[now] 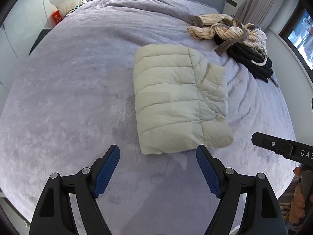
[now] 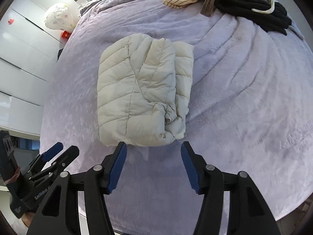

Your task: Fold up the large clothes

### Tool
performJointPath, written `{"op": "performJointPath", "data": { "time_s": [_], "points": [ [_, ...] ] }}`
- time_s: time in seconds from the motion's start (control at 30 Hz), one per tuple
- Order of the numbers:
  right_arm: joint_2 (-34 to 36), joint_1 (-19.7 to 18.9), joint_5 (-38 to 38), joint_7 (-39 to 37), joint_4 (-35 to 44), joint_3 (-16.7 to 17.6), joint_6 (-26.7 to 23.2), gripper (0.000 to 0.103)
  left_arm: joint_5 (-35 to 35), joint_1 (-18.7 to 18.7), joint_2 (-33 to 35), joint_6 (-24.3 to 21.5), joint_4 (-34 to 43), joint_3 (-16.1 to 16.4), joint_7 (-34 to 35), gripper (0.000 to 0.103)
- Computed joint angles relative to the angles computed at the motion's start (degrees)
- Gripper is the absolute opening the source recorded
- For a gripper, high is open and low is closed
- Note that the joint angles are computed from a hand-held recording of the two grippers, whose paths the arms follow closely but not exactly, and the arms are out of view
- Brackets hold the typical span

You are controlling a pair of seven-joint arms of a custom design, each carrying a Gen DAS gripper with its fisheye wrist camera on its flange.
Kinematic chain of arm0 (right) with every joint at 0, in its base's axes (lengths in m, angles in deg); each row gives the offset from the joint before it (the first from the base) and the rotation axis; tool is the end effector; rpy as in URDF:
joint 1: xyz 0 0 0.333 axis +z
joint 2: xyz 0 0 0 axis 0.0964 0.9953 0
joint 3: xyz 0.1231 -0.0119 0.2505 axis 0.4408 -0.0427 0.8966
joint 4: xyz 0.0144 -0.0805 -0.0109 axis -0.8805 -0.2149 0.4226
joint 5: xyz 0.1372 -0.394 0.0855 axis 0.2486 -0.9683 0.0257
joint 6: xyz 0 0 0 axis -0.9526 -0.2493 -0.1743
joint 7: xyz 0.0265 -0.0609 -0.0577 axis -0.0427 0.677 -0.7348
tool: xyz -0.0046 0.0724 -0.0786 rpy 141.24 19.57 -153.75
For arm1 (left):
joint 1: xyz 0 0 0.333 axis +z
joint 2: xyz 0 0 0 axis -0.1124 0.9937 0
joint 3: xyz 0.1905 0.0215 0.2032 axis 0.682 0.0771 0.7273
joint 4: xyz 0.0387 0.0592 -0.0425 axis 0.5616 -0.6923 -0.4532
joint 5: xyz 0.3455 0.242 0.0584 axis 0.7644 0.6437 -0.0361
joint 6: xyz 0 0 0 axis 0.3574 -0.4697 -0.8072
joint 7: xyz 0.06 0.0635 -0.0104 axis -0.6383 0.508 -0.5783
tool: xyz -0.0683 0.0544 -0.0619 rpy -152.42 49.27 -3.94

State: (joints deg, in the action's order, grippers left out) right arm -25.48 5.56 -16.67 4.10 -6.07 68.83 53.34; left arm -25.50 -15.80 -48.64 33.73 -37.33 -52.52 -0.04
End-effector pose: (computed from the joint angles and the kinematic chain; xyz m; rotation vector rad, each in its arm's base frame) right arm 0.6095 -0.0114 0.6371 -2.0376 1.8439 0.0212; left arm 0.5603 -0.2142 0.6512 -2.1921 1.8705 -0.6195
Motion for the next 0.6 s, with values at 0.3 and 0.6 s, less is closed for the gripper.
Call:
{"op": "performJointPath", "data": {
  "time_s": [0.3, 0.6],
  "points": [
    [-5.0, 0.62, -2.65, 0.0, -1.46, -0.06, 0.12, 0.08, 0.64, -0.43, -3.07, -4.34, 1.96, -0.79, -3.1, 0.103],
    [-10.42, 2.16, -7.46, 1.37, -5.57, 0.56, 5.73, 0.103, 5.37, -1.05, -2.14, -9.38, 8.26, -1.56, -5.17, 0.103]
  ]
}}
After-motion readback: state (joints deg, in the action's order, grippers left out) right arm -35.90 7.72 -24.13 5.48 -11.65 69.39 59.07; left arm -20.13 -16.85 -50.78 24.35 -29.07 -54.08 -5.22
